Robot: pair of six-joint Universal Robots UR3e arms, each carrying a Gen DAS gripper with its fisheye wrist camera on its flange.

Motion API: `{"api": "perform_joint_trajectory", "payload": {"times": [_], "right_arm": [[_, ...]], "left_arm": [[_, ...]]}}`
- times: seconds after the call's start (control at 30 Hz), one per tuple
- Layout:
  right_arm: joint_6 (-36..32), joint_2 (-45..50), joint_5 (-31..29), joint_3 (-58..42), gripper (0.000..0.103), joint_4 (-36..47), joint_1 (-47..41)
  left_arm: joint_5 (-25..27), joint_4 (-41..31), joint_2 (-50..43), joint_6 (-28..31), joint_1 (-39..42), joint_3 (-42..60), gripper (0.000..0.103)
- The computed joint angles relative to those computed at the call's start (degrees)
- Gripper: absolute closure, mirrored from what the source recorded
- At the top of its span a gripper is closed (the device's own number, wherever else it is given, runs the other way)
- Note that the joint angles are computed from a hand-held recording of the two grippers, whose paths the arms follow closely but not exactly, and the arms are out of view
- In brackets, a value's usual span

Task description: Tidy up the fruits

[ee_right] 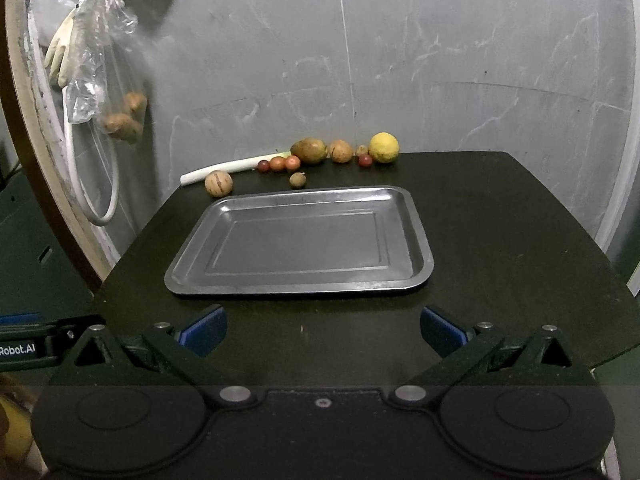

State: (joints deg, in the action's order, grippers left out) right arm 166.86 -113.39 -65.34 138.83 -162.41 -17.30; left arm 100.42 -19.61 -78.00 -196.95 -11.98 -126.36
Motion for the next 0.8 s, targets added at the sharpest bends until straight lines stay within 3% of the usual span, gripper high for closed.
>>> {"api": "perform_joint_trajectory", "payload": {"times": [0.43, 0.8], "right_arm": [[0.92, 3.96, -0.79, -2.55, 0.001, -0.96, 1.98], [-0.78, 13.49, -1.21, -9.93, 0.001, -1.18, 3.97]], "left_arm": [[1.21, -1.61, -2.55, -0.4, -0.88, 2.95, 0.001], [0.98, -3.22, -5.82, -1.15, -0.25, 6.12, 0.001]]}}
